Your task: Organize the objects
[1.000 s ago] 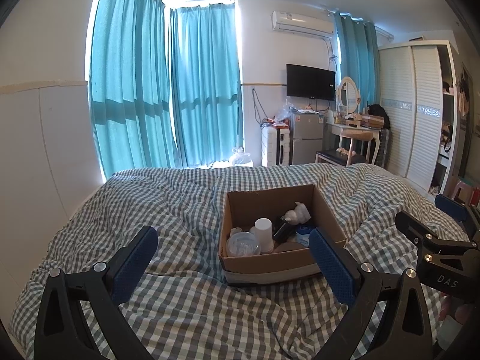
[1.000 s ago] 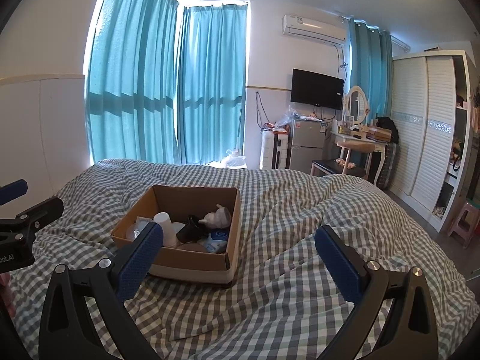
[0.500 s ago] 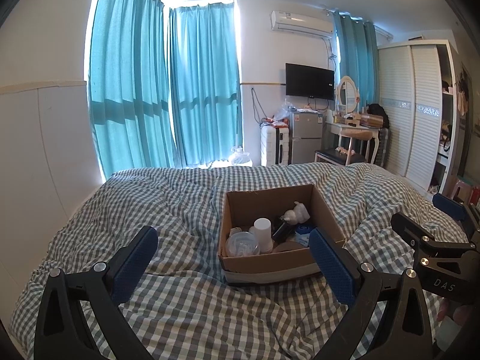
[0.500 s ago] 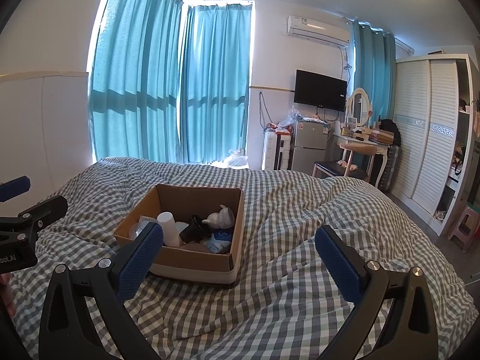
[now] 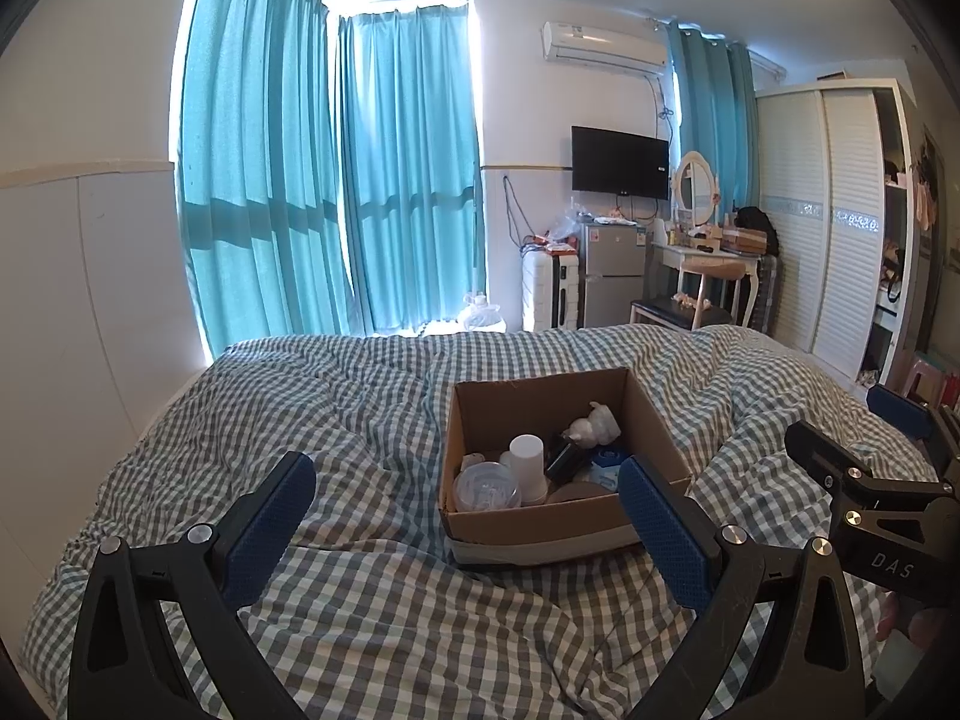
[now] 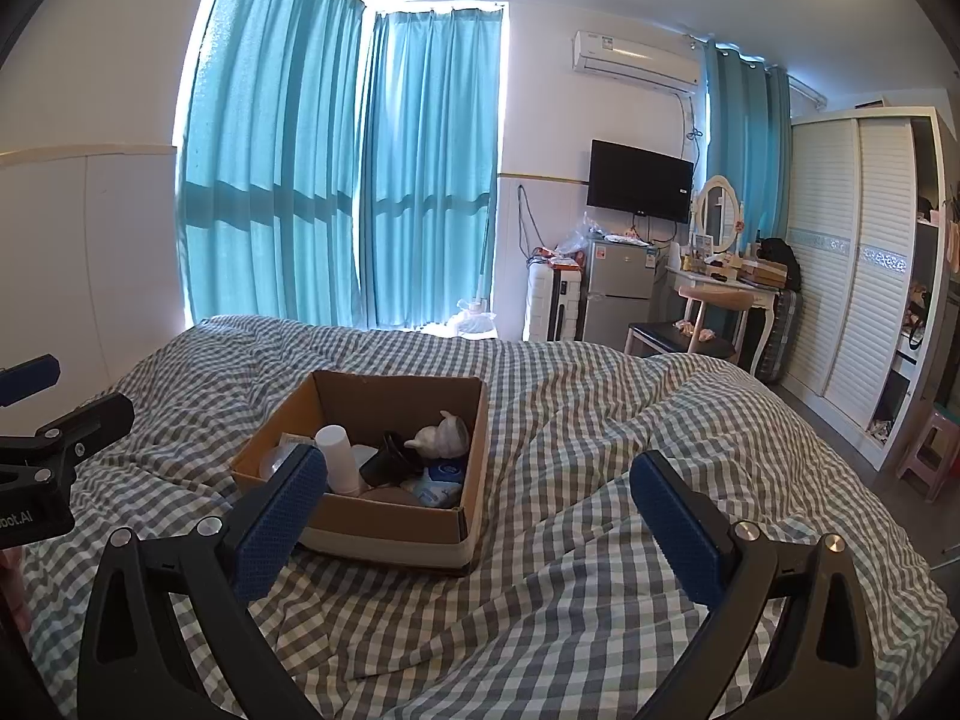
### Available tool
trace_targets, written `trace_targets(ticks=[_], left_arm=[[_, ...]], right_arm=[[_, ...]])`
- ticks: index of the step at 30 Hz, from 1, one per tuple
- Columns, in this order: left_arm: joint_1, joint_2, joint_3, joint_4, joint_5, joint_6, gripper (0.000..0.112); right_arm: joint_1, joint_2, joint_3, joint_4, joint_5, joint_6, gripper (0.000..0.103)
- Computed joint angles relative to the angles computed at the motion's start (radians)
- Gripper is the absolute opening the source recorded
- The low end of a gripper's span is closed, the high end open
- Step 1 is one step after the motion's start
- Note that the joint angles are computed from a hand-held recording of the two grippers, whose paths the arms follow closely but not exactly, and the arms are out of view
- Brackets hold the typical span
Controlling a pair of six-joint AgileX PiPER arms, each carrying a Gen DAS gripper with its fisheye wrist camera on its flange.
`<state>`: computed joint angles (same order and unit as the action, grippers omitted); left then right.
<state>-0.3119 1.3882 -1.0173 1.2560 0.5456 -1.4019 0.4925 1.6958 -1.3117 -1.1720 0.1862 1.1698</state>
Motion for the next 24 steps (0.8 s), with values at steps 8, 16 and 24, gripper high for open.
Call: trace_targets(ticks=[8, 16, 24], left_arm=[[0.003, -0.002, -0.005, -0.038, -0.008, 0.042, 0.103], [-0.004, 0.001, 0.000, -0.057, 0.006, 0.055, 0.103], [-0.005, -0.007, 0.003, -0.054, 0.021, 0.045, 0.103]], right_arm=[[0.004, 0.000, 0.003, -0.016, 0.002, 0.014, 0.102], [0.013, -0.001, 0.010, -0.046, 0.016, 0.047, 0.102], [0.015, -0.002, 0.014, -0.042, 0.019, 0.045, 0.102]])
